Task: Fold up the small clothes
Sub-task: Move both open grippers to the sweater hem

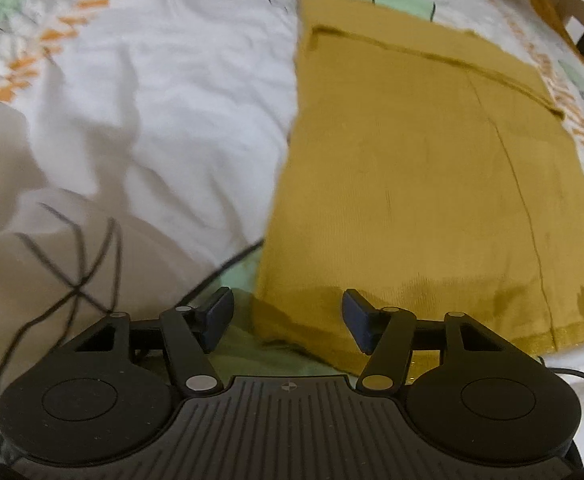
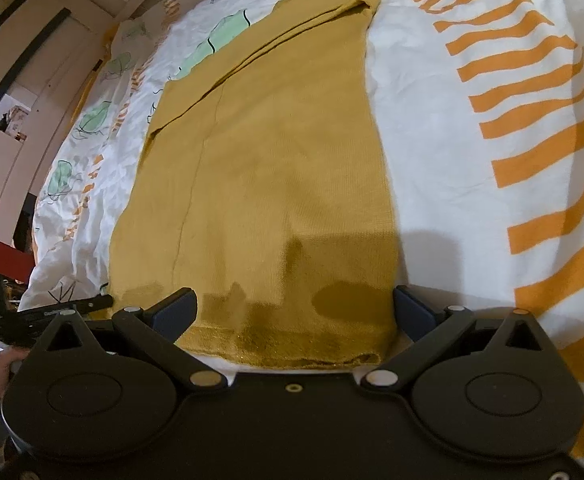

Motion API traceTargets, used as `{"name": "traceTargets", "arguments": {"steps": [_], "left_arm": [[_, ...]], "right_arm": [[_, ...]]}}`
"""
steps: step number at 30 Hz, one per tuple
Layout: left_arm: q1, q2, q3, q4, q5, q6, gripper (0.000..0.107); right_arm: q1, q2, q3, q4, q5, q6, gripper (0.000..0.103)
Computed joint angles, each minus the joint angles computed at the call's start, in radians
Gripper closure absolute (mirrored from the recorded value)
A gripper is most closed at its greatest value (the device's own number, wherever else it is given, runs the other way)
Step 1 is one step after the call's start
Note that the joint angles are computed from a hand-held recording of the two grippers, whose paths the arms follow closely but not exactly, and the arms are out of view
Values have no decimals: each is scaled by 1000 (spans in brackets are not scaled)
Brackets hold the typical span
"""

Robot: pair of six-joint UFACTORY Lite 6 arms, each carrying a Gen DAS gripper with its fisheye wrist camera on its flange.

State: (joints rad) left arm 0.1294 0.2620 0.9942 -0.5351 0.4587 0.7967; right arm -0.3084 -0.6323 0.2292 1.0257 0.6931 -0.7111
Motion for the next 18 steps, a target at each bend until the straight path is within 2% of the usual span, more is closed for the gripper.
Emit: {"name": "traceTargets", "arguments": {"steps": [7, 14, 18], "left_arm": [[11, 120, 106, -80, 88, 102, 32], [8, 172, 133, -220, 72, 220, 24], [9, 145, 107, -217, 75, 238, 24]], "right_arm": [[-6, 0, -8, 24, 2, -12, 1], [-25, 44, -8, 101, 6, -74, 1], [-71, 94, -3, 166, 34, -139, 1]]}}
